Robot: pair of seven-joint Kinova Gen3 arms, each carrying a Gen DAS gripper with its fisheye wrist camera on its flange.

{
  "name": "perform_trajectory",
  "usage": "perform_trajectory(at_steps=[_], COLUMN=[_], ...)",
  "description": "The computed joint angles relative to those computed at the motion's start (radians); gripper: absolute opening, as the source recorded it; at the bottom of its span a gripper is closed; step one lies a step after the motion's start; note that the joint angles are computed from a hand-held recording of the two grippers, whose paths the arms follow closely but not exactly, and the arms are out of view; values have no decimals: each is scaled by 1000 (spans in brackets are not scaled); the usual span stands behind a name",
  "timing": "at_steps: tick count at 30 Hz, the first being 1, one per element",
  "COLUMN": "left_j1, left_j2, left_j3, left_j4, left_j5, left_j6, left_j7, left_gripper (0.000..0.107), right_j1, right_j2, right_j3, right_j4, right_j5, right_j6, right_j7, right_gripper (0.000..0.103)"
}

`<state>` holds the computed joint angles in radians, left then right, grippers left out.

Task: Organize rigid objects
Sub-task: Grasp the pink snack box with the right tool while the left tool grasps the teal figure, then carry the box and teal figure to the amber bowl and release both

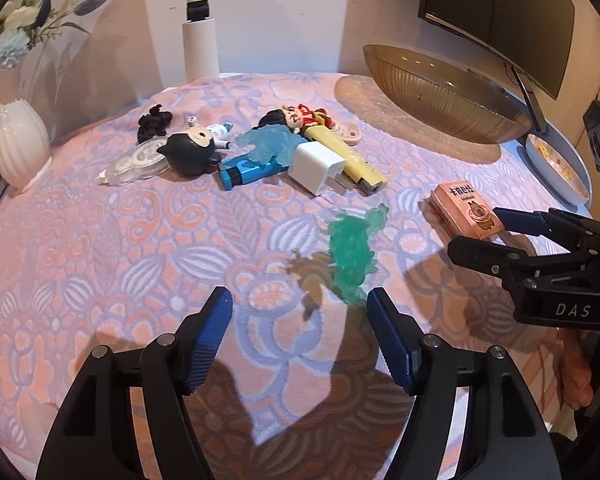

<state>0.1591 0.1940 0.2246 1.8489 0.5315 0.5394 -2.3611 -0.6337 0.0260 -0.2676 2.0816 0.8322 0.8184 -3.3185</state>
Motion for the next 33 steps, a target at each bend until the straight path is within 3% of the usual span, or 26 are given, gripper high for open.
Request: perform_trajectory(at_steps=[6, 8, 10, 11, 13, 15, 17, 18, 20, 21, 23, 27, 30, 33], left_j1=[5, -25, -10, 26, 41, 41, 21, 17, 27, 31, 27, 45, 64, 132], left_j2=[4, 10, 4, 4, 26, 44, 19, 12, 8, 5, -4, -36, -41, 8], left_j3=[-4, 16, 13, -7, -1, 3, 28, 33, 24, 22, 26, 36, 56, 55], left_j4=[-16, -34, -36, -36, -53, -60, -31, -21, -20, -20, -23, -58, -120, -231], left_j5=[3, 49, 63, 45, 8, 7, 34, 47, 39, 37, 48, 68, 102, 64], left_j6=[35, 79, 63, 35, 29, 37, 1, -12, -17, -19, -11, -5, -2, 7], left_j7=[-6, -26, -14, 13, 65, 69, 29, 19, 38, 48, 42, 21, -8, 61], left_gripper=[68, 68, 67, 64, 25, 16, 16, 16, 16, 16, 16, 16, 16, 16], right_j1=[2, 4, 9, 11, 19, 32, 47, 46, 27, 1, 4, 172, 311, 447], right_j2=[1, -1, -7, -11, -27, -46, -36, -26, 6, 17, 8, -98, -203, -275], right_j3=[1, 2, 5, 4, 5, 2, 1, -3, -13, 3, -4, -153, -286, -357], right_j4=[-2, 0, 8, 11, 31, 54, 43, 28, -11, -24, -15, 59, 60, 16], right_j5=[-4, -3, 1, 3, 19, 35, 7, 1, -1, -4, 10, 35, 41, 9], right_j6=[0, -7, -23, -30, -66, -111, -108, -84, -8, 11, 0, -56, 48, 170], right_j7=[11, 9, 2, -2, -13, -25, -8, -5, 6, 25, 15, -102, -90, 0], right_gripper=[80, 80, 80, 80, 80, 80, 80, 77, 61, 47, 43, 41, 41, 41])
